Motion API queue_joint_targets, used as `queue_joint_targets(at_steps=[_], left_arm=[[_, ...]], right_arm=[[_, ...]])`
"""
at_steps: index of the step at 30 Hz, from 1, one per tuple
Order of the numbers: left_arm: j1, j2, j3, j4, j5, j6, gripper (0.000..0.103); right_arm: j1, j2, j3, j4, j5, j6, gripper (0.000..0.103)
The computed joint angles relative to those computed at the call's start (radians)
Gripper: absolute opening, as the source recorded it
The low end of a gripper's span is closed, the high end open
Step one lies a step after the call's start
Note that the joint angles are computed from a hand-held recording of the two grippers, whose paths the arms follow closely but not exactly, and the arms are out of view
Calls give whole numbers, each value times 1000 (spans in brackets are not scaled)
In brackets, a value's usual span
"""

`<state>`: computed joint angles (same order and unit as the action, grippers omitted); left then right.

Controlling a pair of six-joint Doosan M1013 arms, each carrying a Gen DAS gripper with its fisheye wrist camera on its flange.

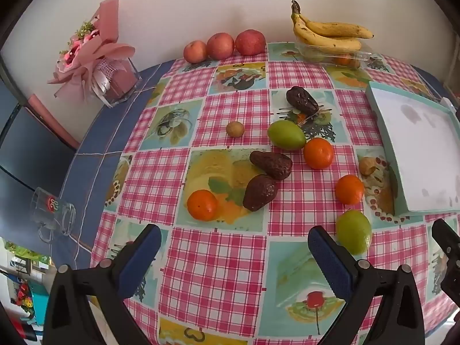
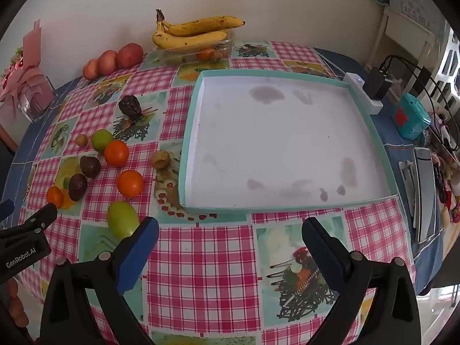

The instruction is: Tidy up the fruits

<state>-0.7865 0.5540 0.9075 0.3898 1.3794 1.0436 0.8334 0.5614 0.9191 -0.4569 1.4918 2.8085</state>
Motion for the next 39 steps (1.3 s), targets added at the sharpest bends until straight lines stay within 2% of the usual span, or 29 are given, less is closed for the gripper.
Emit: queue_joint_targets(at_steps=[1,5,6,8,9,39], left_arm=[[-14,6,-8,47,18,0,103],[-16,8,-13,44,22,-11,103],[-12,-10,19,39,-9,-12,103],[-13,-14,26,38,-11,-15,103],[-10,1,1,30,7,-7,103],[-8,2,-1,27,11,-5,103]], right_arm=[[0,1,-1,0,2,0,100],[0,1,-1,0,4,-1,100],[-1,1,-1,0,4,-2,100],[0,1,0,-1,3,-3,100],[-3,1,-3,-2,4,-7,100],[-1,-2,2,5,-8,3,100]])
